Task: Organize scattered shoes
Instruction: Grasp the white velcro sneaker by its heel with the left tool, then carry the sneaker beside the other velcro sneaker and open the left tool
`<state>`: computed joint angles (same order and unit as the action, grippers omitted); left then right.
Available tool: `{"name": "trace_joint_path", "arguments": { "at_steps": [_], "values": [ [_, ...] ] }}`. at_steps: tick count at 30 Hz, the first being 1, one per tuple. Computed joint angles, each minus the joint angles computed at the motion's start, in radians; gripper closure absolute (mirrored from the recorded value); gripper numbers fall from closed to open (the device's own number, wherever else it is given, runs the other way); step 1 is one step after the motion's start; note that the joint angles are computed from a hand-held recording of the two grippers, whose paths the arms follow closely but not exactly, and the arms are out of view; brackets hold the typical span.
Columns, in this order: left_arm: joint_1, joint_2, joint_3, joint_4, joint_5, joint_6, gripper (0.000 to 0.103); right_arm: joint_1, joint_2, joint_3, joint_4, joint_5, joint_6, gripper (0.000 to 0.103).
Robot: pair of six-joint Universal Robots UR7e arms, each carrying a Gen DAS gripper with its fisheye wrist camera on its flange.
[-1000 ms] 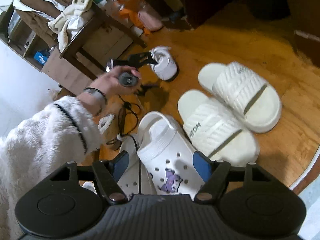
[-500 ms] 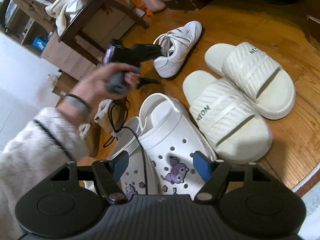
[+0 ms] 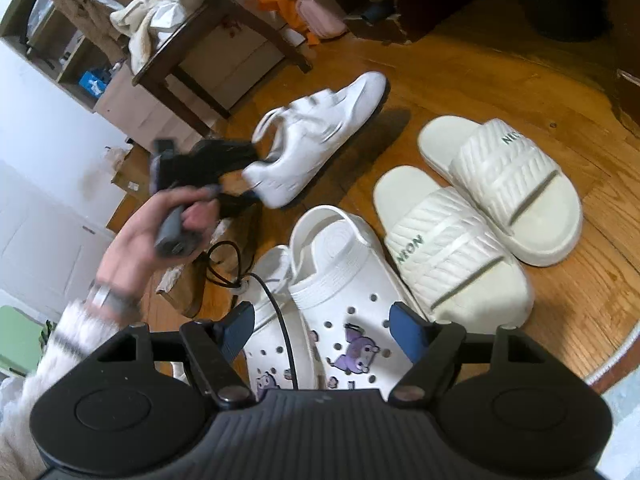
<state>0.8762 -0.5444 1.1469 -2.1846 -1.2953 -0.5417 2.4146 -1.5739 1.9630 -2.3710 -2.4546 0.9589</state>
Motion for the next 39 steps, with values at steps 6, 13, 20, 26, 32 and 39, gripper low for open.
{"name": "trace_joint_path", "arguments": {
  "at_steps": [6, 13, 20, 26, 32, 39],
  "values": [
    [0.022, -0.201, 0.172, -0.032, -0.021, -0.092, 0.066, -0.002, 0.064, -0.040, -0.065, 0.057, -0.104, 0.028],
    [0.009, -0.470, 0.312, 0.013, 0.009, -0.190, 0.065, 0.041, 0.164, -0.124, -0.079, 0.100, -0.195, 0.028],
    [-0.045, -0.785, 0.336, 0.267, 0.110, -0.314, 0.061, 0.092, 0.284, -0.227, -0.029, 0.115, -0.237, 0.027],
    [-0.033, -0.959, 0.392, 0.319, 0.158, -0.394, 0.060, 0.096, 0.377, -0.293, -0.038, 0.176, -0.286, 0.027],
    [-0.016, -1.043, 0.427, 0.342, 0.237, -0.430, 0.060, 0.065, 0.481, -0.392, 0.034, 0.235, -0.325, 0.027],
    [0.022, -1.087, 0.446, 0.343, 0.256, -0.554, 0.024, 0.031, 0.577, -0.474, 0.092, 0.258, -0.340, 0.027]
  ]
}}
